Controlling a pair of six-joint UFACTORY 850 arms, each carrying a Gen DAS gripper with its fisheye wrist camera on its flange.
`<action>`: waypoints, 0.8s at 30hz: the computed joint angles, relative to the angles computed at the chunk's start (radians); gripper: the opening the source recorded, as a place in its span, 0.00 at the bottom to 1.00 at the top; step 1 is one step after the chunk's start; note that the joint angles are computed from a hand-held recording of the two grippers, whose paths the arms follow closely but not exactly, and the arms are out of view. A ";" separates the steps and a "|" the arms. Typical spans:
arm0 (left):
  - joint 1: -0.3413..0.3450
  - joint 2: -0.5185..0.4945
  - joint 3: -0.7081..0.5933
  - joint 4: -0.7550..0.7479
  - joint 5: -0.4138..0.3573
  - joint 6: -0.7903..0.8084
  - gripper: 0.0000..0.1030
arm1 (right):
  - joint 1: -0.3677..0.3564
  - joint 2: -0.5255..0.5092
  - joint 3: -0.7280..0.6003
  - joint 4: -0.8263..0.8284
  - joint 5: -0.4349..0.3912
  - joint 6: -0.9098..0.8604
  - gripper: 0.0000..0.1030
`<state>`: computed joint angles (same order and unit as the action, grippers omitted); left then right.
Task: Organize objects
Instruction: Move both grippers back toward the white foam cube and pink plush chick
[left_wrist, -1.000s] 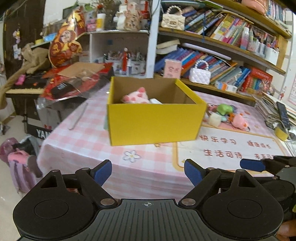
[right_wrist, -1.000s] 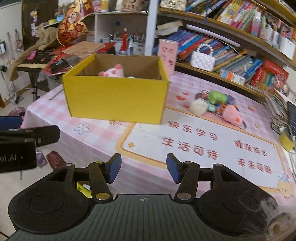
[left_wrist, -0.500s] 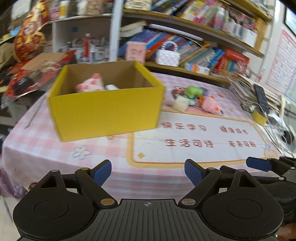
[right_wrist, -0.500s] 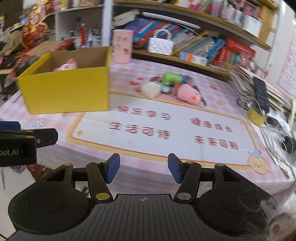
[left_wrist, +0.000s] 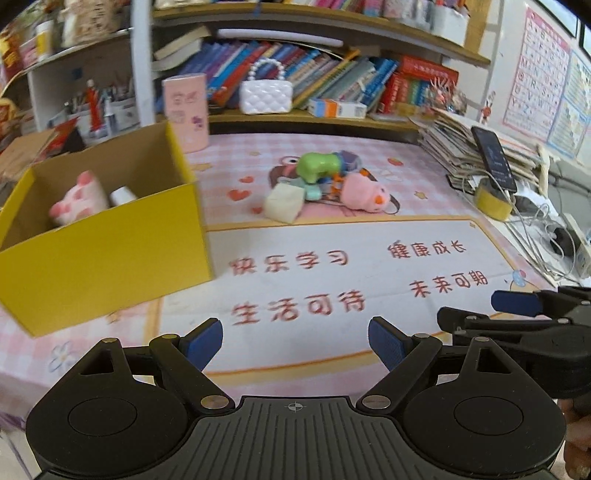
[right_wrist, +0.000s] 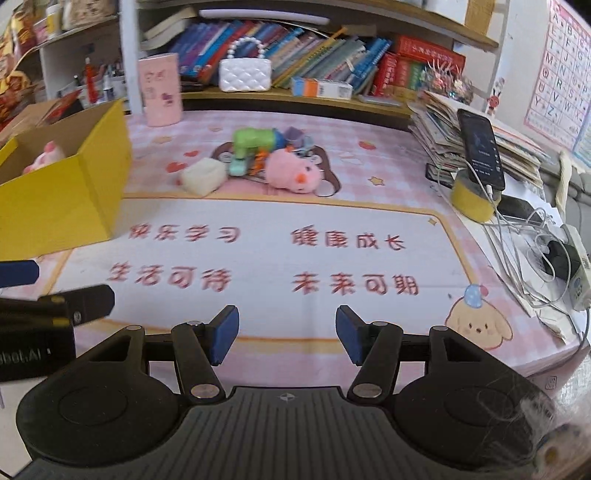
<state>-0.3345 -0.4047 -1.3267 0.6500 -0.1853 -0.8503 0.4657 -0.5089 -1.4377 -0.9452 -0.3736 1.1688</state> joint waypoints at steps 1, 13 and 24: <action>-0.006 -0.015 -0.020 0.009 -0.012 -0.010 0.86 | -0.011 -0.008 -0.012 0.037 0.005 -0.041 0.54; -0.043 -0.200 -0.290 0.015 -0.166 -0.110 0.86 | -0.129 -0.126 -0.176 0.418 0.085 -0.512 0.55; -0.054 -0.355 -0.526 0.096 -0.284 -0.229 0.85 | -0.195 -0.260 -0.377 0.806 0.085 -0.949 0.61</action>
